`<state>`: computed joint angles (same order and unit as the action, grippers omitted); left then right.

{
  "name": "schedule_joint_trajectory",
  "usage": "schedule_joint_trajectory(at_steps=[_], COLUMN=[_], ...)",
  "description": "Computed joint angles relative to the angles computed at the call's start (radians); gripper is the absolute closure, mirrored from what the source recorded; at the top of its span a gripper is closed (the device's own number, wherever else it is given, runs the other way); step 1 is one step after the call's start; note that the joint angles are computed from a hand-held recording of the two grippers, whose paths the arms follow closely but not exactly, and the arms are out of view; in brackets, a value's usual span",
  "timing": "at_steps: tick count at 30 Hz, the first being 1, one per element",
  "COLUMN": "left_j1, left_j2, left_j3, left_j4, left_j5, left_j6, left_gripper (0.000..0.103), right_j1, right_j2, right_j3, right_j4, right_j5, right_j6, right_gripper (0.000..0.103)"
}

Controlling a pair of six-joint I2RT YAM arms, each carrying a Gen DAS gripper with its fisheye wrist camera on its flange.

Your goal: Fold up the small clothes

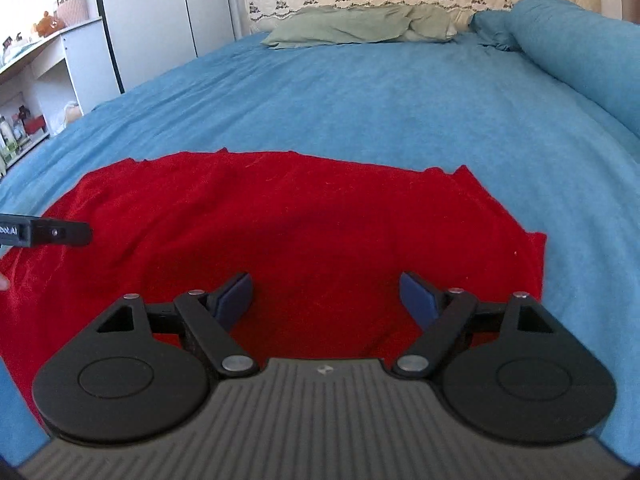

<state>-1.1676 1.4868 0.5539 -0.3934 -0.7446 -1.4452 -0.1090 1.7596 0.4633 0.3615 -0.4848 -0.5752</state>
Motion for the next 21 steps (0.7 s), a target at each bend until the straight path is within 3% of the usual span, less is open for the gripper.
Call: schedule_joint_trajectory(at_steps=[4, 7, 10, 12, 16, 18, 21], left_j1=[-0.001, -0.012, -0.139, -0.233, -0.385, -0.426, -0.390], left_j2=[0.020, -0.007, -0.042, 0.006, 0.085, 0.125, 0.146], left_j3=[0.016, 0.064, 0.099, 0.151, 0.150, 0.158, 0.197], left_j4=[-0.021, -0.130, -0.275, -0.417, -0.471, -0.474, -0.492], left_j5=[0.016, 0.031, -0.020, -0.004, 0.059, 0.054, 0.081], left_j6=[0.032, -0.007, -0.169, -0.328, -0.532, -0.569, -0.502], left_gripper=[0.000, 0.000, 0.000, 0.000, 0.000, 0.000, 0.000], right_j1=[-0.005, -0.007, -0.055, -0.124, -0.329, -0.424, -0.484], right_j2=[-0.002, -0.043, -0.213, -0.336, -0.494, -0.475, -0.434], right_j3=[-0.025, -0.026, -0.085, -0.124, -0.202, -0.239, -0.256], right_j4=[0.030, -0.009, -0.099, -0.206, -0.390, -0.375, -0.346], right_j5=[0.008, 0.007, -0.034, -0.064, -0.101, -0.107, -0.141], right_j6=[-0.021, -0.018, -0.067, -0.123, -0.300, -0.395, -0.451], right_gripper=[0.004, 0.004, 0.004, 0.004, 0.004, 0.004, 0.003])
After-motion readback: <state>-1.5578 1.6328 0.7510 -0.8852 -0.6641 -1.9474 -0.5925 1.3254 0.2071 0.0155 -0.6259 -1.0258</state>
